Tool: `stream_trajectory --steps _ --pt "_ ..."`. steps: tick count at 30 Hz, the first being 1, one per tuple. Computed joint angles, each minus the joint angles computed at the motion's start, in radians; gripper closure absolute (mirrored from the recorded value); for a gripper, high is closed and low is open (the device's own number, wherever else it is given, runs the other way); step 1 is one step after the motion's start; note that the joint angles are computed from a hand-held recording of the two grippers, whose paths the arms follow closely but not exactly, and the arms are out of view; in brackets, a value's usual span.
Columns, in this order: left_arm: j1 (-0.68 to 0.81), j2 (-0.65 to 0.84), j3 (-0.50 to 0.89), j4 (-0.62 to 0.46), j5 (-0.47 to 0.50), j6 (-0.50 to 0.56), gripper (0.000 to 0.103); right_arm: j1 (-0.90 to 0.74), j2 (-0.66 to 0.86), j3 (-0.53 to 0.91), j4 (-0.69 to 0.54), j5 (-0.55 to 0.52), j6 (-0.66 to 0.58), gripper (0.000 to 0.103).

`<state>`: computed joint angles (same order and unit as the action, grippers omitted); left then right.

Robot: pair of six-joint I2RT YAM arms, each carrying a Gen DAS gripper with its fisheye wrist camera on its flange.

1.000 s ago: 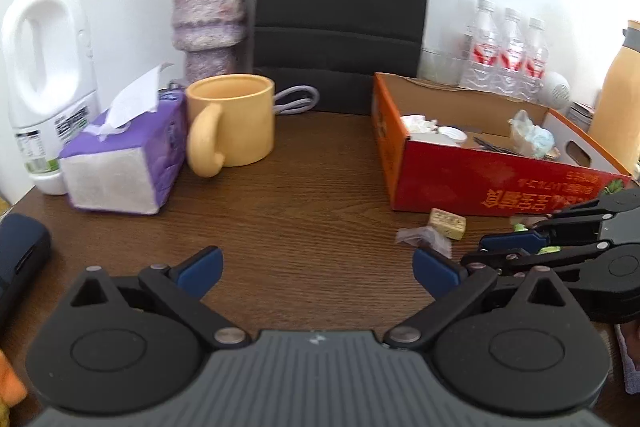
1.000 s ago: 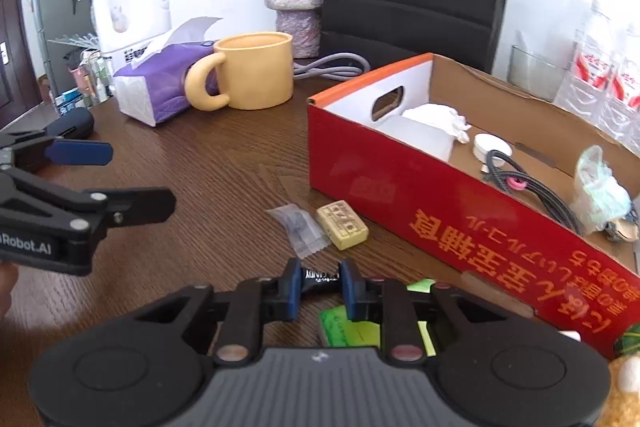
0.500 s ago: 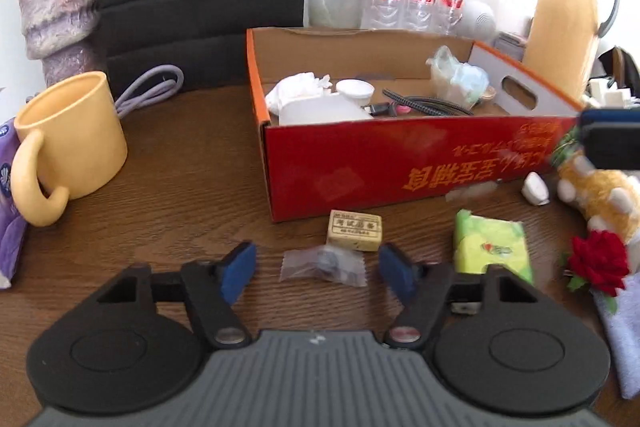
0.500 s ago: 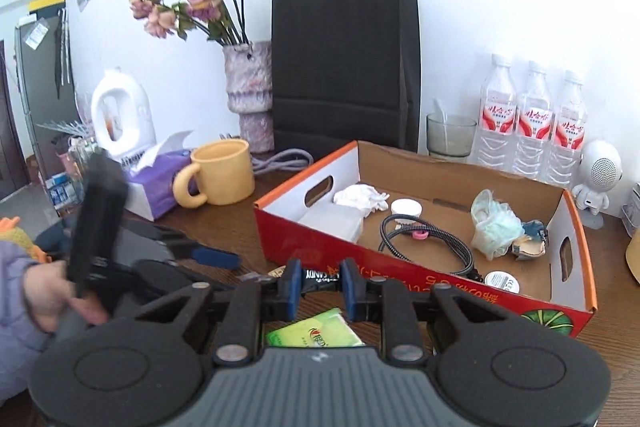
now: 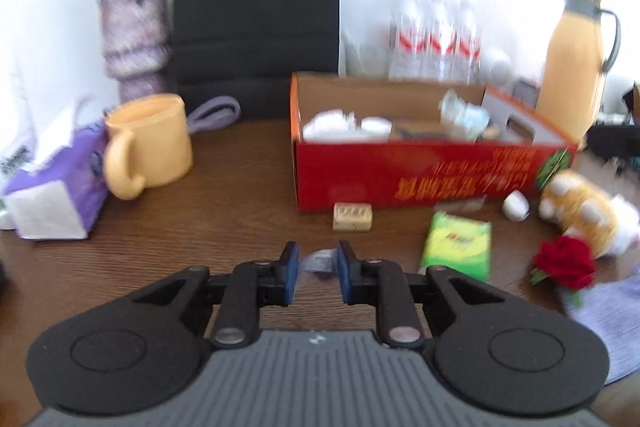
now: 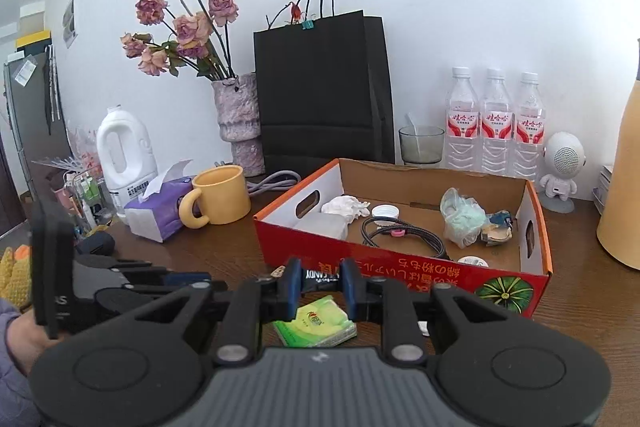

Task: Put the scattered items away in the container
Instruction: 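Carry the black packet into the cardboard box and open the right gripper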

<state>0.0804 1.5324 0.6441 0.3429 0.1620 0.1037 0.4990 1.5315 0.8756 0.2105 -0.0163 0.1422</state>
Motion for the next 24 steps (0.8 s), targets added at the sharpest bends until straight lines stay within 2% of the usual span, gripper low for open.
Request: stream_trajectory --steps 4,9,15,17,21,22,24 --pt "-0.070 -0.290 -0.200 0.037 -0.073 -0.070 0.082 0.058 -0.116 -0.140 0.050 0.098 0.082 0.083" --pt "-0.253 -0.554 -0.356 -0.035 -0.280 -0.152 0.081 0.191 -0.259 -0.339 0.127 0.294 0.198 0.083" --pt "-0.420 -0.857 -0.463 -0.202 -0.410 -0.197 0.081 0.397 -0.417 -0.491 0.117 0.599 0.220 0.082" --pt "-0.519 -0.963 -0.494 -0.249 -0.517 -0.205 0.081 0.477 -0.436 -0.520 0.112 0.709 0.245 0.082" --pt "-0.778 -1.141 -0.543 -0.330 -0.804 -0.212 0.081 0.644 -0.432 -0.562 0.125 0.913 0.302 0.082" --pt "-0.823 -1.169 -0.544 -0.357 -0.847 -0.229 0.081 0.676 -0.429 -0.569 0.132 0.952 0.309 0.082" --pt "-0.856 -1.175 -0.527 -0.393 -0.872 -0.253 0.081 0.711 -0.437 -0.579 0.140 0.997 0.324 0.082"
